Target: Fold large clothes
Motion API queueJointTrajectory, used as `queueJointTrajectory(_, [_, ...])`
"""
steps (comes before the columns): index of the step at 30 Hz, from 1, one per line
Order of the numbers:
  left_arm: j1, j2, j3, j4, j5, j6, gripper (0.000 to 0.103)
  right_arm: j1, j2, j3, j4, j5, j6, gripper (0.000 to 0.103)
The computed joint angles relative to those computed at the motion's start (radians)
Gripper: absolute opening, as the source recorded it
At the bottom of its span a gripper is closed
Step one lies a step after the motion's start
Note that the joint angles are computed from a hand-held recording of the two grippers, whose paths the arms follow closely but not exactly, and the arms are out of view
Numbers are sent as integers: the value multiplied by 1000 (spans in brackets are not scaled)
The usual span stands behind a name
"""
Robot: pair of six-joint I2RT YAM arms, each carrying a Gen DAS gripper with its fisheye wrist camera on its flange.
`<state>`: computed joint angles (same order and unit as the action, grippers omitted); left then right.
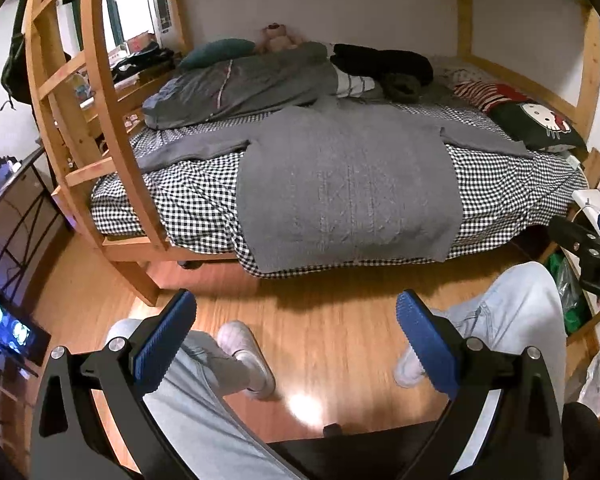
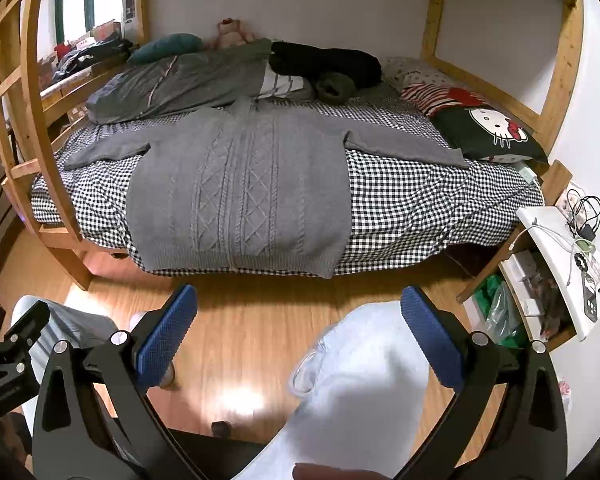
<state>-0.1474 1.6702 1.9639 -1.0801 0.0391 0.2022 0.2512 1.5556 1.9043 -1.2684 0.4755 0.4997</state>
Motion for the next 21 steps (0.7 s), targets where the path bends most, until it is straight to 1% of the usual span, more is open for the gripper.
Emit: queueJointTrajectory(21, [-10, 12, 14, -15, -6, 27, 99, -10, -5, -20, 21, -14, -6, 100])
